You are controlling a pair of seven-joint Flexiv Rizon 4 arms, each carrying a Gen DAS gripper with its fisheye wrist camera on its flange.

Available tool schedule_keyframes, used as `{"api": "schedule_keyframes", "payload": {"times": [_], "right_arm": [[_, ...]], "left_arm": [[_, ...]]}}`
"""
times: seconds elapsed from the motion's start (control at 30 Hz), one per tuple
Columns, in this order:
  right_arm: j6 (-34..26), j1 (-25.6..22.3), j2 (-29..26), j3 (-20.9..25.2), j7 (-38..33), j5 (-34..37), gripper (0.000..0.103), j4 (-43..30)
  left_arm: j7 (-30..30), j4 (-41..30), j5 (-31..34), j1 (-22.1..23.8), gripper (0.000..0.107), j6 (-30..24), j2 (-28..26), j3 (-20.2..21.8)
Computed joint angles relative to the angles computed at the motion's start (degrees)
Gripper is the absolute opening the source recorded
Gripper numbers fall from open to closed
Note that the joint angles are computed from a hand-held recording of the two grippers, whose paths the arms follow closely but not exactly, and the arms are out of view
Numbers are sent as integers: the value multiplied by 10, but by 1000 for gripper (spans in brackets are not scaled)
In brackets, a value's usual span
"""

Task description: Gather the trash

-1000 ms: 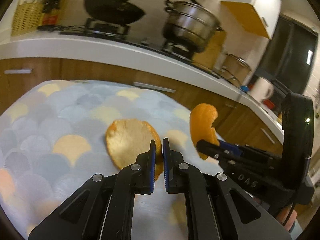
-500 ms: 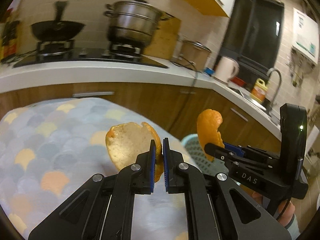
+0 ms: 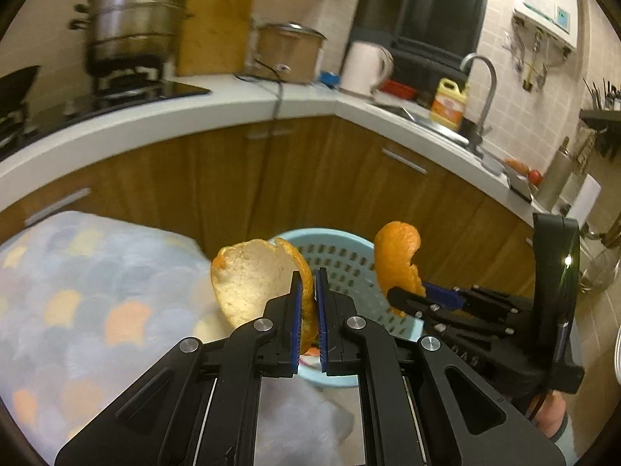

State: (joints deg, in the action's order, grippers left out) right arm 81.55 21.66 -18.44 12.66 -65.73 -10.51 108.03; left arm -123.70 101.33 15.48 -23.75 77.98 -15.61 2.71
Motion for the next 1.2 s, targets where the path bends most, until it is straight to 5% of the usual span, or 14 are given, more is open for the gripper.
{"api": "schedule_keyframes", "payload": {"times": [0.33, 0.43, 0.57, 0.83, 1.2], "right_arm": [[-56, -24, -43, 16, -26, 43, 26, -42], [-78, -23, -55, 14, -24, 50, 33, -56], [-100, -45, -72, 41, -56, 93, 44, -81], [-106, -40, -69, 38, -75, 122, 44, -85], [-72, -24, -27, 23, -63, 108, 44, -49]], "left_arm": [[103, -56, -108, 20, 5, -10, -93, -41], [128, -70, -134, 22, 7, -26, -113, -46], [149, -70, -155, 21, 21, -40, -122, -46], [155, -49, -174, 23, 41, -24, -116, -42], [84, -24, -118, -16, 42, -10, -75, 10]]}}
